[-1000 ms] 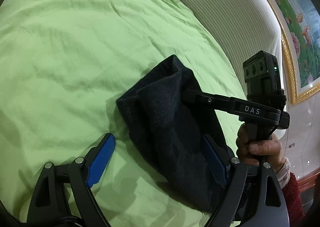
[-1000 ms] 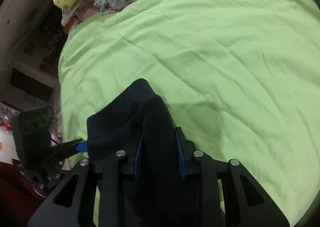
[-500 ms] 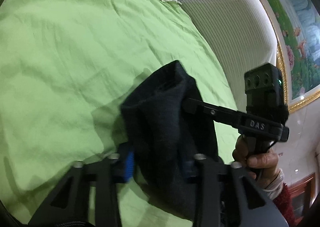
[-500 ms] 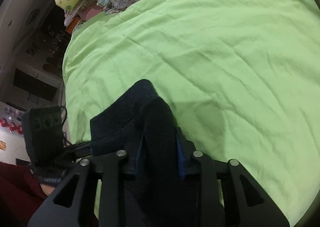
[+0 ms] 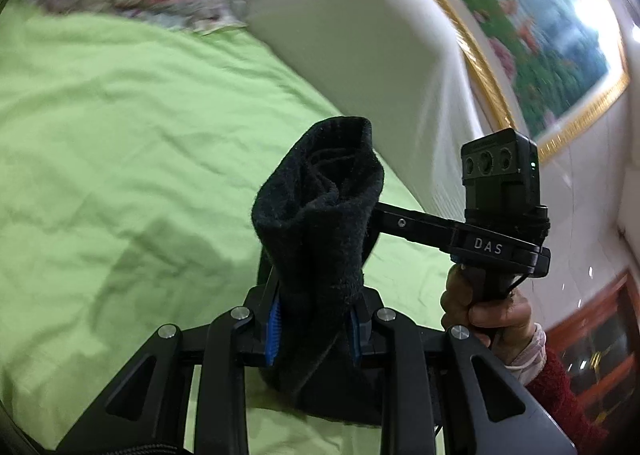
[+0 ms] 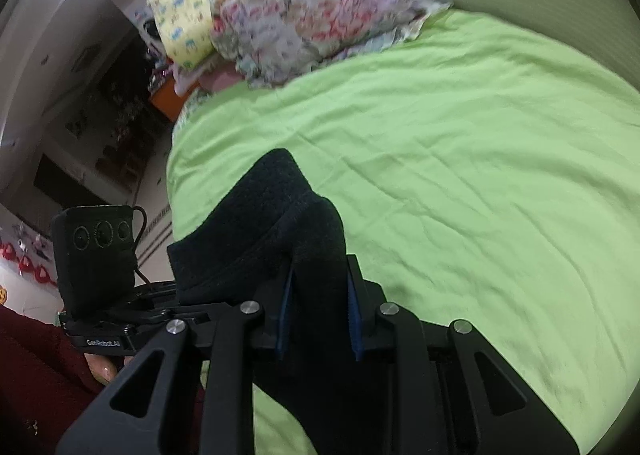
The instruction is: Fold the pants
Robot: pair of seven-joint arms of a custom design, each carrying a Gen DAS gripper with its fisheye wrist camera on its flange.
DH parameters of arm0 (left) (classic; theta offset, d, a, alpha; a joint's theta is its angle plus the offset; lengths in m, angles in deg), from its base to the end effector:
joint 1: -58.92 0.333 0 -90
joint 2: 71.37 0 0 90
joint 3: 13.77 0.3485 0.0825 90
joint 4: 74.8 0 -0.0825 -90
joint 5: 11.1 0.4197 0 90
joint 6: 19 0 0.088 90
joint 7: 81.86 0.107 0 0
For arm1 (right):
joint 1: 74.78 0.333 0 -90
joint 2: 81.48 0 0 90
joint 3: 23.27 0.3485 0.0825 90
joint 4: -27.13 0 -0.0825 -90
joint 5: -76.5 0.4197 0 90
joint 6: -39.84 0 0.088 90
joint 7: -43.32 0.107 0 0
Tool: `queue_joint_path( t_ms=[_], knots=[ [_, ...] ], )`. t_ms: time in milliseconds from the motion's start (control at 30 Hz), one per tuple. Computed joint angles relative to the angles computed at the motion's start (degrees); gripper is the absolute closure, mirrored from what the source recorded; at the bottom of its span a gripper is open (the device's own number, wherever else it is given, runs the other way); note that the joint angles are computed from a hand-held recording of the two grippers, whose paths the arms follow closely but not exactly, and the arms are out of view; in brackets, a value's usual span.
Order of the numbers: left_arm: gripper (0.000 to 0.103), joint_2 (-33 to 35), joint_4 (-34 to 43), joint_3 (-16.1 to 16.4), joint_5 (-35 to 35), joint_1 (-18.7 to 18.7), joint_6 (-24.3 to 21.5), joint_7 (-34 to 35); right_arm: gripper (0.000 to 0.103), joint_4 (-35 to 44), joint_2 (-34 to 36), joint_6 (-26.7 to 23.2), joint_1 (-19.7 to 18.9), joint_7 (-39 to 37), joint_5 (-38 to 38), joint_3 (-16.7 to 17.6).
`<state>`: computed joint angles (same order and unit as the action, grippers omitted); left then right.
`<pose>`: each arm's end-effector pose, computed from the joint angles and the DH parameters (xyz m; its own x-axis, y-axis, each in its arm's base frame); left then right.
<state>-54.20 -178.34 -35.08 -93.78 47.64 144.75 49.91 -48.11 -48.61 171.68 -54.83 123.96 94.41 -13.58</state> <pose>0.6267 -0.3090 0.4462 -0.2051 -0.6419 0.7388 -0.8282 -0.2884 -0.4805 0.7139 0.3742 0.4726 0.4944 -0.8100 -0.3155 -0.8397 -0.3513 -0.4141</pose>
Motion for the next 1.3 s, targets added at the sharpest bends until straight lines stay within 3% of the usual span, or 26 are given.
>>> queue_joint_path(
  t_ms=[233, 400, 667, 767, 867, 967, 1100, 1233, 1300],
  knots=[
    [0.079, -1.56, 2.01, -1.98, 2.09, -2.86, -0.58, 2.16, 0.079, -20.96, -15.44, 13.85, -3.00, -3.97, 7.21, 0.93],
    [0.079, -0.86, 4.63, -2.80, 6.77, -5.75, -2.35, 0.49, 0.081, -34.08, -25.66, 21.76, -4.50, -9.27, 16.78, 0.51],
    [0.079, 1.50, 7.35, -5.62, 18.18, -9.77, -3.97, -5.12, 0.084, -50.49, -38.69, 29.73, -1.45, -15.97, 30.34, -4.30],
    [0.079, 2.52, 8.18, -6.09, 23.45, -11.36, -4.26, -7.71, 0.086, -54.85, -42.11, 32.23, 0.76, -18.39, 34.80, -6.57],
    [0.079, 4.21, 9.38, -6.38, 28.71, -12.71, -4.78, -10.91, 0.095, -58.08, -44.36, 34.29, 2.59, -19.96, 38.51, -8.65],
    [0.079, 6.40, 10.56, -6.81, 33.97, -14.28, -3.83, -14.31, 0.095, -60.28, -45.36, 35.43, 4.55, -23.21, 44.23, -10.97],
    [0.079, 9.53, 12.92, -5.89, 43.63, -17.44, -4.94, -21.18, 0.100, -63.21, -46.23, 36.64, 4.51, -21.73, 45.59, -11.14],
    [0.079, 11.49, 14.29, -7.48, 48.63, -17.40, -5.61, -23.18, 0.101, -65.93, -48.32, 39.24, 5.79, -22.91, 49.19, -11.68],
    [0.079, 12.77, 15.63, -7.41, 51.67, -18.28, -6.08, -24.54, 0.101, -67.26, -49.15, 40.35, 4.92, -18.80, 46.15, -10.72]
  ],
)
